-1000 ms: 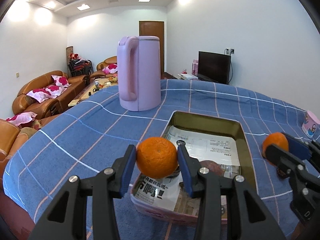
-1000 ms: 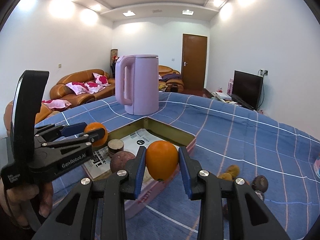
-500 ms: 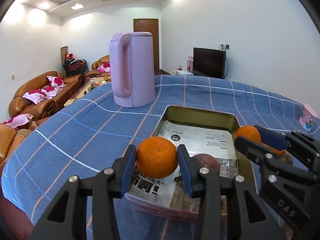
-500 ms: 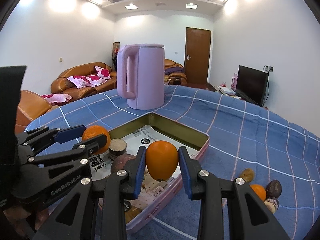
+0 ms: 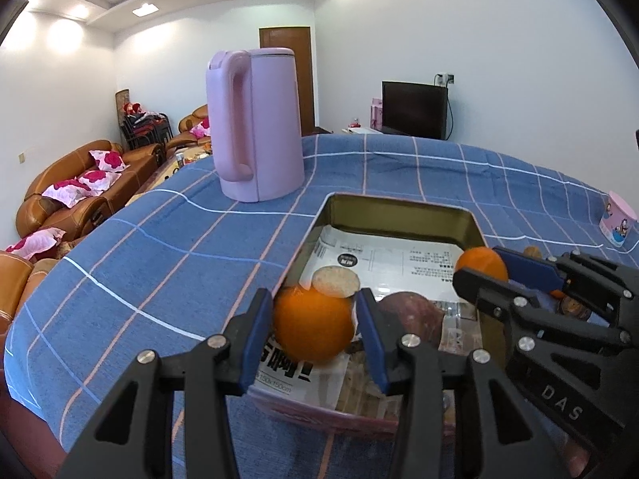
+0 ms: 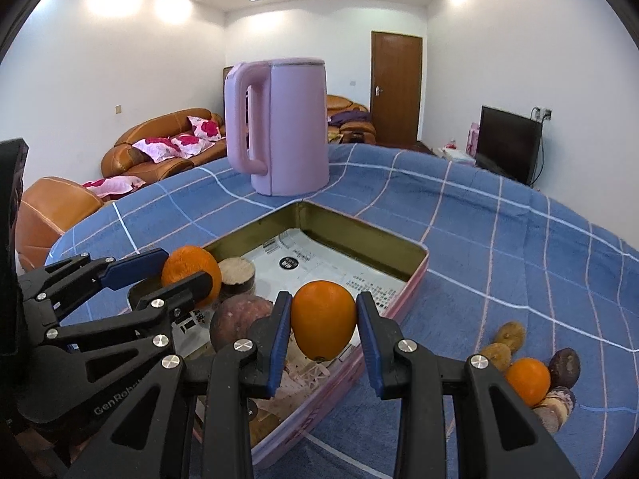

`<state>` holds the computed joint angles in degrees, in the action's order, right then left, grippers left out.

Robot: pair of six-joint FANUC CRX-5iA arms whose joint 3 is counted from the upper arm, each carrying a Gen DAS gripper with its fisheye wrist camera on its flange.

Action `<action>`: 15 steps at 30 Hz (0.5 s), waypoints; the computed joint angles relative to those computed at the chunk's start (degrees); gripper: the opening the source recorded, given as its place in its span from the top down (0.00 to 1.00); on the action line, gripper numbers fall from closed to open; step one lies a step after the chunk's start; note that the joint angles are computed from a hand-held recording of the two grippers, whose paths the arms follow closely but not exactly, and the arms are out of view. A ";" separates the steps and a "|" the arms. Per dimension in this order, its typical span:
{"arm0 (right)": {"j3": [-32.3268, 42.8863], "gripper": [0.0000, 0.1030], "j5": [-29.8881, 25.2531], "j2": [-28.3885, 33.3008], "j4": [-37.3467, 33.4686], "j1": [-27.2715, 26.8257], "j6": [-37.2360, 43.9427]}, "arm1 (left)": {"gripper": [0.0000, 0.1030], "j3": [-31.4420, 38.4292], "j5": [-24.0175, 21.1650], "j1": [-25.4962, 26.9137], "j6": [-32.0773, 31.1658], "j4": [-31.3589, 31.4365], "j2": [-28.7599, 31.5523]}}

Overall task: Organize fruits
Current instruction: 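Lower both held oranges into the tin and open both tools to release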

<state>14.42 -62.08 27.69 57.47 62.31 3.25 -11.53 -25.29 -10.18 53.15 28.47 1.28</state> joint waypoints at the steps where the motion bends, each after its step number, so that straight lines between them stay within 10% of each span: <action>1: 0.05 0.66 0.05 0.00 -0.23 -0.04 0.08 | 0.55 -0.17 0.12 -0.04 -0.28 0.28 -0.09; 15: -1.87 0.52 -0.01 -1.20 0.76 0.20 -3.12 | 0.38 -0.52 0.64 -0.06 0.88 -0.42 -1.01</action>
<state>12.55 -62.09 26.48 58.23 62.51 0.13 -12.05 -24.64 -10.24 54.03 28.05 0.27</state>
